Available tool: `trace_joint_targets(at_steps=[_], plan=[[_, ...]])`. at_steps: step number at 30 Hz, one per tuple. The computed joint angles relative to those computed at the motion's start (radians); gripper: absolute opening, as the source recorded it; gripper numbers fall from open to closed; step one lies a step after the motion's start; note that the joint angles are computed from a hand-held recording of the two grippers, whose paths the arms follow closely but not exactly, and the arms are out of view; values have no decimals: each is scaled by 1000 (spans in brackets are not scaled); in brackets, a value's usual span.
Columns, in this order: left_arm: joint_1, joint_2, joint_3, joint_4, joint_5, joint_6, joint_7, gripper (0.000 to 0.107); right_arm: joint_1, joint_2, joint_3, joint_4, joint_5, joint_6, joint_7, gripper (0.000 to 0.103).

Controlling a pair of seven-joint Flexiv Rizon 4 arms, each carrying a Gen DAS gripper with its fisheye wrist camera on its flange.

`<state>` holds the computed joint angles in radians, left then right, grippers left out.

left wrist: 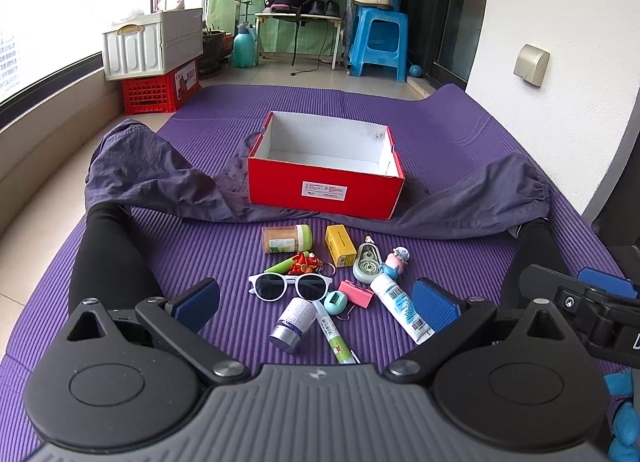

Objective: Organize rigid objects

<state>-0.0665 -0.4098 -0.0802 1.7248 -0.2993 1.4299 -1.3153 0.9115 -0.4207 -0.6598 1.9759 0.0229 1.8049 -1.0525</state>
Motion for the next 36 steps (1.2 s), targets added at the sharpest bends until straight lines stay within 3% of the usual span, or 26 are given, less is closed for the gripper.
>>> trace_joint_targets(at_steps=[3, 10, 15, 17, 21, 24, 30, 36], plan=[[28, 3, -39, 9, -27, 1, 34, 103, 3, -2, -2, -2, -1, 4, -6, 103], [81, -8, -108, 13, -126, -2, 106, 103, -119, 1, 142, -40, -27, 10, -55, 103], [80, -32, -109, -9, -147, -8, 144, 103, -169, -16, 190, -77, -90, -20, -72, 103], [68, -54, -87, -38, -135, -10, 140, 103, -162, -39, 169, -91, -98, 0, -79, 103], [-17, -129, 60, -169, -31, -95, 7, 103, -184, -110, 159, -166, -86, 19, -115, 103], [-13, -191, 73, -258, -7, -159, -52, 103, -208, -174, 151, -240, -84, -24, -114, 103], [-26, -332, 126, -455, 67, -259, -193, 103, -362, -259, 280, -373, -175, -150, -49, 102], [-27, -500, 153, -728, 143, -416, -272, 103, -461, -333, 368, -467, -258, -248, 2, 97]])
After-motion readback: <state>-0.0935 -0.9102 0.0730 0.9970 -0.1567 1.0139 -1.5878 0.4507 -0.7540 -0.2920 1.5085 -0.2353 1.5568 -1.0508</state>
